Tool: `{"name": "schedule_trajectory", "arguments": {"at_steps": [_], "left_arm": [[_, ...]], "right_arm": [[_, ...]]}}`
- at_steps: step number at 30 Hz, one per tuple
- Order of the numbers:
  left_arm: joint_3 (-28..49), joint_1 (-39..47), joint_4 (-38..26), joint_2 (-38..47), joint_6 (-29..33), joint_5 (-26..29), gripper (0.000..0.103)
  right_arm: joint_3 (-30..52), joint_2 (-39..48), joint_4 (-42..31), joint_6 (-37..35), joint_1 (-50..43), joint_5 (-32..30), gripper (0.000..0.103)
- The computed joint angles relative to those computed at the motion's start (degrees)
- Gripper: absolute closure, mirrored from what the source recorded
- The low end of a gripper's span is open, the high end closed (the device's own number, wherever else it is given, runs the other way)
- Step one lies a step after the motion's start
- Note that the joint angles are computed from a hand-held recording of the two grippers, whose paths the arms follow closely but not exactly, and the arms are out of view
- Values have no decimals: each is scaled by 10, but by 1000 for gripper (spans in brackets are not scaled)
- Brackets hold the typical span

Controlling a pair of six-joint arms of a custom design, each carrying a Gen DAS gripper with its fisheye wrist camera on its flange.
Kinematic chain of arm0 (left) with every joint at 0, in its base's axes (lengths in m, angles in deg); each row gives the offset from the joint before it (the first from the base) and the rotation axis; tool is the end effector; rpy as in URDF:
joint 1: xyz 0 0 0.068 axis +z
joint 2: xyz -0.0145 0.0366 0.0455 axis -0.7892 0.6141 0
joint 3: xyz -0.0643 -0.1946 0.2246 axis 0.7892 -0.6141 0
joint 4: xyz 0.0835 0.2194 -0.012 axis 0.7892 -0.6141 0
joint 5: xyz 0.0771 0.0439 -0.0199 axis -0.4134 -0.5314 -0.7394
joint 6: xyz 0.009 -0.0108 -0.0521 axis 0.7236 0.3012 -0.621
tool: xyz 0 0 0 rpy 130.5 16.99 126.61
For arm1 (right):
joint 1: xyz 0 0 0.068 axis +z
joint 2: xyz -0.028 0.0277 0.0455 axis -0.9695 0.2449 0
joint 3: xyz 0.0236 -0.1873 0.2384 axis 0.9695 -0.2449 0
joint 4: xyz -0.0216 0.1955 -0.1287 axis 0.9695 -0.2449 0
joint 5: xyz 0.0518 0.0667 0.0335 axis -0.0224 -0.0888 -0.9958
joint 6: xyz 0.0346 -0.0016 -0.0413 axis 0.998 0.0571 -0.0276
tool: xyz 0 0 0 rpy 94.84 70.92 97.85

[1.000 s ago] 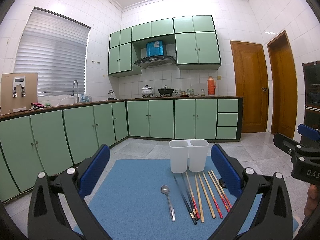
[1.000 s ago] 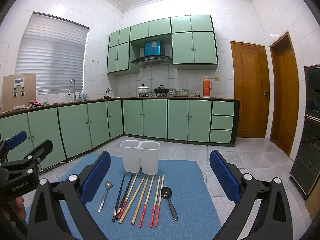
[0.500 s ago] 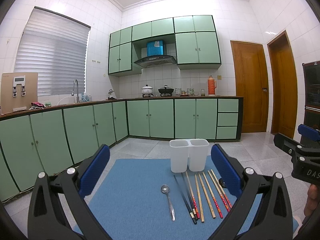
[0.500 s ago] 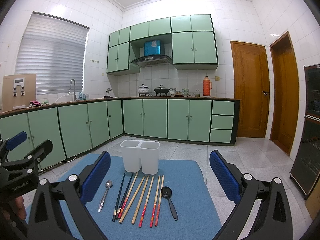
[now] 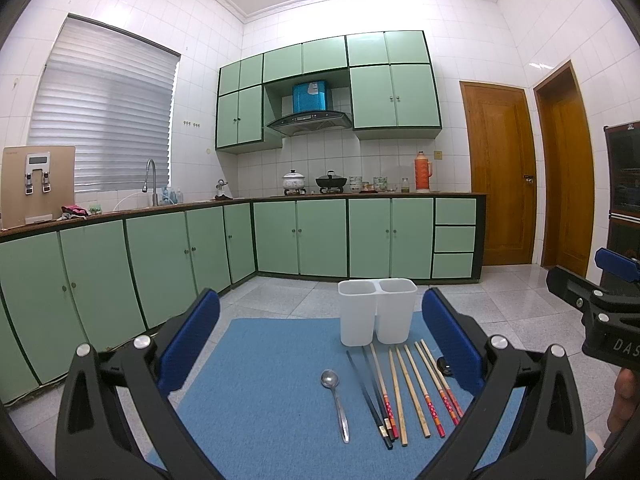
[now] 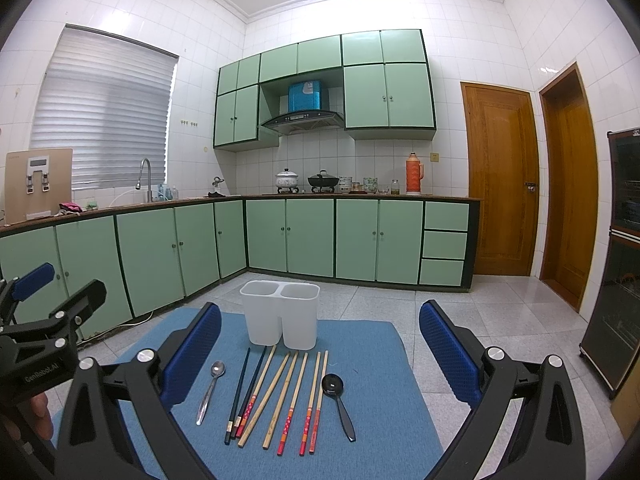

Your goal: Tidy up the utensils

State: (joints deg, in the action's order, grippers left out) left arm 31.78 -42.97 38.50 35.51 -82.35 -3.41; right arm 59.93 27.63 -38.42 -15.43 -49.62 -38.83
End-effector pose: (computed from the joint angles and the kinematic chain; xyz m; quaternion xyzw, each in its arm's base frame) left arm 0.3209 0.0398 0.3677 0.0845 0.7449 -0.0445 0.6603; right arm 0.2786 0.1152 0.3754 0.0679 0.7599 -0.0323 0.6456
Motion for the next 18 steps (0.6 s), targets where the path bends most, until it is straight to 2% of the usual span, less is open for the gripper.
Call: {"name": "schedule_trajectory", "arguments": {"at_steps": [18], "left_arm": [[-2,-3,2,-1,0,-4,5]], "right_arm": [[0,0,-1,0,0,0,6]]}}
